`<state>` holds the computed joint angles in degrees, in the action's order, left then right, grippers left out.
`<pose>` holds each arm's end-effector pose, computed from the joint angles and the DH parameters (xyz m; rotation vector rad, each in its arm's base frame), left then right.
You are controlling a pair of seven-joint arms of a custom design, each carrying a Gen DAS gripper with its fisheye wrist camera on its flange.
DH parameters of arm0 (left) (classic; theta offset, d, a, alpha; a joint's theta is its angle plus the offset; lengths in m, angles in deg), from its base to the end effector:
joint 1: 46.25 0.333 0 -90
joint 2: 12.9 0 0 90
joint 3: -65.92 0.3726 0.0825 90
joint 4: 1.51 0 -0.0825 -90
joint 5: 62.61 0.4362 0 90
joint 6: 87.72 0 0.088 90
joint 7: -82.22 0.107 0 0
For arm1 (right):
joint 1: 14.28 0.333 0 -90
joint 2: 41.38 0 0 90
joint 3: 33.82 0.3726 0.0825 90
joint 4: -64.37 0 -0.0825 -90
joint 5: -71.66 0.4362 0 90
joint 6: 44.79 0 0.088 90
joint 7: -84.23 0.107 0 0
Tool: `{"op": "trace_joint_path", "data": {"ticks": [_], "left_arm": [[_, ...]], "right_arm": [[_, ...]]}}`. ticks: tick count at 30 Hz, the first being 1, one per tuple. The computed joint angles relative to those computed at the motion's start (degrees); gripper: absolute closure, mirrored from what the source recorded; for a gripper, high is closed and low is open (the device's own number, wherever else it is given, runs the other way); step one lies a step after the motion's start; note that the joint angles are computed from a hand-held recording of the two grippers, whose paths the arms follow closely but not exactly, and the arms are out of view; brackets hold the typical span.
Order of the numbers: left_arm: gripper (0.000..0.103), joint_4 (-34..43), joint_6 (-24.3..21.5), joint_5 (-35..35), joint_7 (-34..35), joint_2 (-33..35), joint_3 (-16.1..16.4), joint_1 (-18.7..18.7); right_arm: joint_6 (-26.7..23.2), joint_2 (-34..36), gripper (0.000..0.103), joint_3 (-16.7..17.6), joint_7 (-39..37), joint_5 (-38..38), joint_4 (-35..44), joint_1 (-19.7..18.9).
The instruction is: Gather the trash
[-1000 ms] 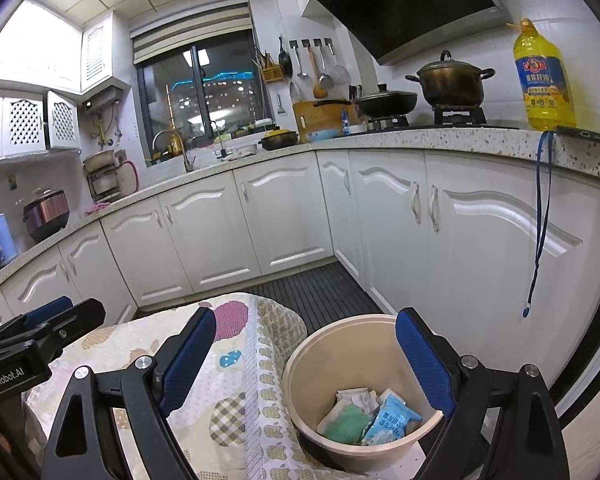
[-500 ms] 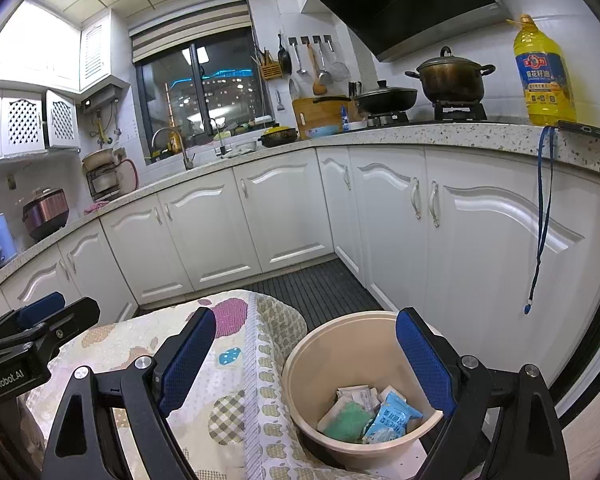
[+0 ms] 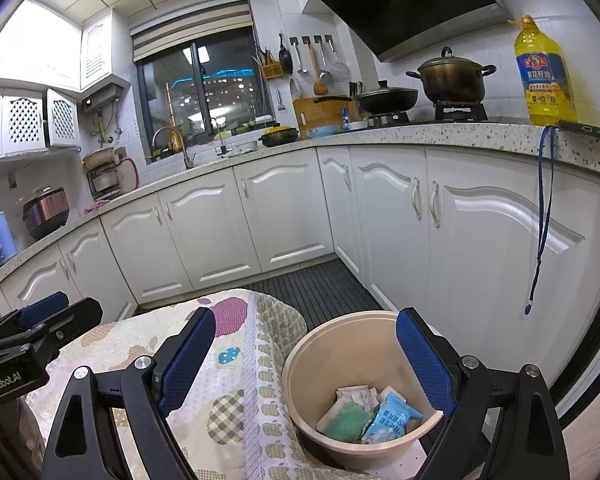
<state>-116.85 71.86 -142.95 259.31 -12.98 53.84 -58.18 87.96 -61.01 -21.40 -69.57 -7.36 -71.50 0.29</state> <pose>0.5966 -0.2171 0.5451 -0.9538 2.2133 -1.3897 0.4532 0.2188 0.5260 -0.9593 1.9481 -1.1823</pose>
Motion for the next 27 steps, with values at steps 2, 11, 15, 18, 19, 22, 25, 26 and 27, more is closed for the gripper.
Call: {"op": "trace_joint_path", "data": {"ticks": [2,11,15,18,19,22,25,26,27], "left_arm": [[0.016,0.06,0.29,0.35,-0.44,0.14,-0.04,-0.05],[0.016,0.03,-1.01,0.11,-0.82,0.06,0.13,0.23],[0.016,0.0,-0.84,0.16,-0.82,0.06,0.05,0.15],[0.016,-0.09,-0.82,0.36,-0.94,0.03,0.03,0.1],[0.016,-0.09,-0.91,0.45,-1.02,0.05,0.06,0.12],[0.016,-0.08,-1.02,0.86,-1.32,0.21,0.02,0.1],[0.016,-0.06,-1.01,0.99,-1.42,0.3,-0.01,0.12],[0.016,-0.06,-0.93,0.86,-1.36,0.3,-0.04,0.11],[0.016,-0.02,-0.93,0.84,-1.35,0.37,-0.05,0.11]], "right_arm": [[-0.03,0.04,0.013,-0.03,-0.1,0.03,0.03,0.01],[0.51,-0.05,0.013,-0.29,-0.62,0.18,-0.26,-0.06],[0.79,-0.04,0.012,-0.37,-0.98,0.48,-0.29,-0.19],[0.93,0.1,0.012,-0.39,-1.22,0.72,-0.19,-0.27],[1.02,0.11,0.012,-0.41,-1.18,0.74,-0.21,-0.3],[1.12,0.09,0.012,-0.43,-1.23,0.82,-0.23,-0.38],[1.17,0.07,0.012,-0.41,-1.25,0.98,-0.32,-0.42],[1.25,0.09,0.012,-0.44,-1.27,0.96,-0.3,-0.45],[1.32,0.08,0.012,-0.44,-1.25,0.93,-0.3,-0.47]]}}
